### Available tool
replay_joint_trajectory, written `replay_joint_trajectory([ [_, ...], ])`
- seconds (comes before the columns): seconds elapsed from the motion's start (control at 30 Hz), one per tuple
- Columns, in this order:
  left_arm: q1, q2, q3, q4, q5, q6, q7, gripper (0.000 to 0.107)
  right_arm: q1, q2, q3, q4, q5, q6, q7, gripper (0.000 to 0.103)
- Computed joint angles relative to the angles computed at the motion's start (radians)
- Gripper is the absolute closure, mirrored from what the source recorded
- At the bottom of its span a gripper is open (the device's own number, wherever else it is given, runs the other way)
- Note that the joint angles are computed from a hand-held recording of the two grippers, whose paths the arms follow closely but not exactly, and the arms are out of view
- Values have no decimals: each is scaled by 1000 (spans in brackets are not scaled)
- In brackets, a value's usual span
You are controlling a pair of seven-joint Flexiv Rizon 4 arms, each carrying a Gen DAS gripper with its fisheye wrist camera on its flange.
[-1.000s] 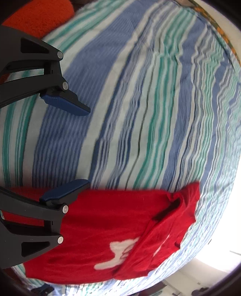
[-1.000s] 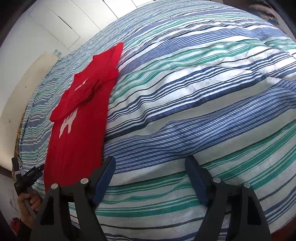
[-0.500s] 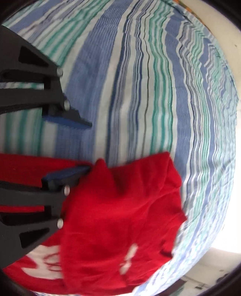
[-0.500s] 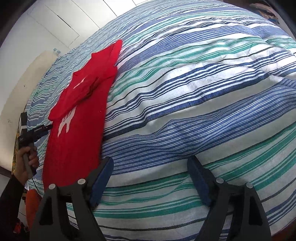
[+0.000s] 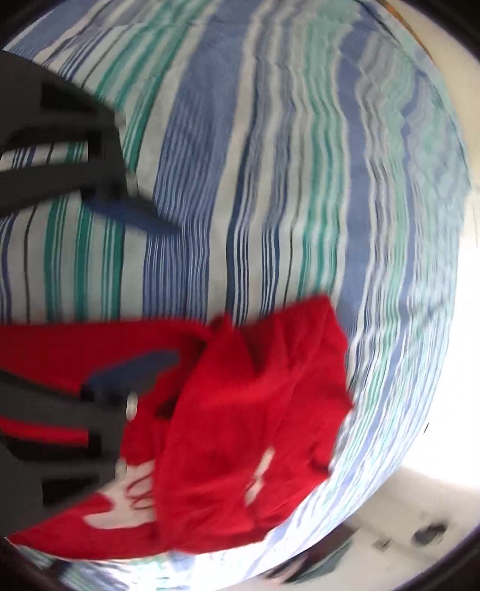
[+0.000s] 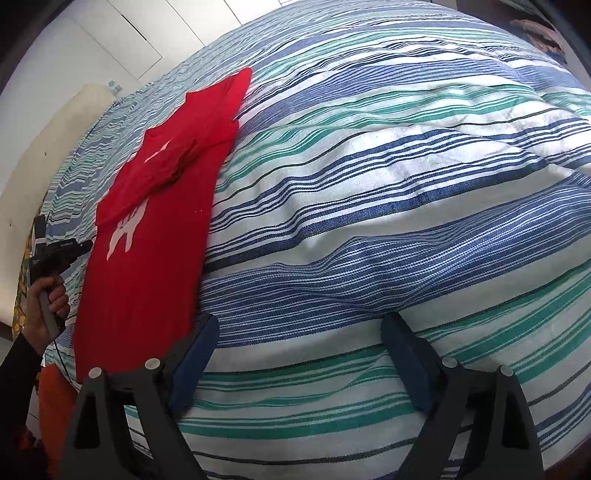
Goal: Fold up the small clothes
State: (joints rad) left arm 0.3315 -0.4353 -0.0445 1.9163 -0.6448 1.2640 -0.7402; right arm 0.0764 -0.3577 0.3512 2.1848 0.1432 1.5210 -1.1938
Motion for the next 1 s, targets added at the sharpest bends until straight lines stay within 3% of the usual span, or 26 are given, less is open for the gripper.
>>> replay_joint_trajectory([
  [0.03,-4,-3,0,-5,20,-11,19,31,2,1,-2,2,-1,1,0,14],
  [0.13,-63,-70,67,-93,137,-66,-80,49,15,2,-16,5,-11,2,8,14],
  [0.23,-61,-115,53,-145,127,-62,-179,58,16,10,-16,14,-13,4,10,14],
  [0.3,-48,-132,37,-163,108,-55,-232,102,19,11,-19,15,-16,3,13,14],
  [0.37,-52,-142,55,-171,116,-58,-306,103,22,11,-22,15,-19,2,17,14],
  [0.57,-33,-125,28,-90,152,40,-324,99,23,6,-27,7,-25,-9,14,14],
  [0.73,-26,-113,45,-111,183,-29,-334,92,22,6,-29,4,-29,-16,15,13],
  [0.83,-53,-78,108,-85,244,-22,-371,56,11,5,-17,1,-17,-16,4,13],
  [0.87,-81,-69,156,-78,289,-8,-413,38,10,6,-17,2,-16,-16,2,13],
  [0.93,-89,-27,199,-33,349,6,-461,35,9,6,-14,2,-11,-14,-1,13],
  [1.0,-16,43,138,47,282,-18,-393,35,2,6,-5,2,-1,-9,-8,13],
])
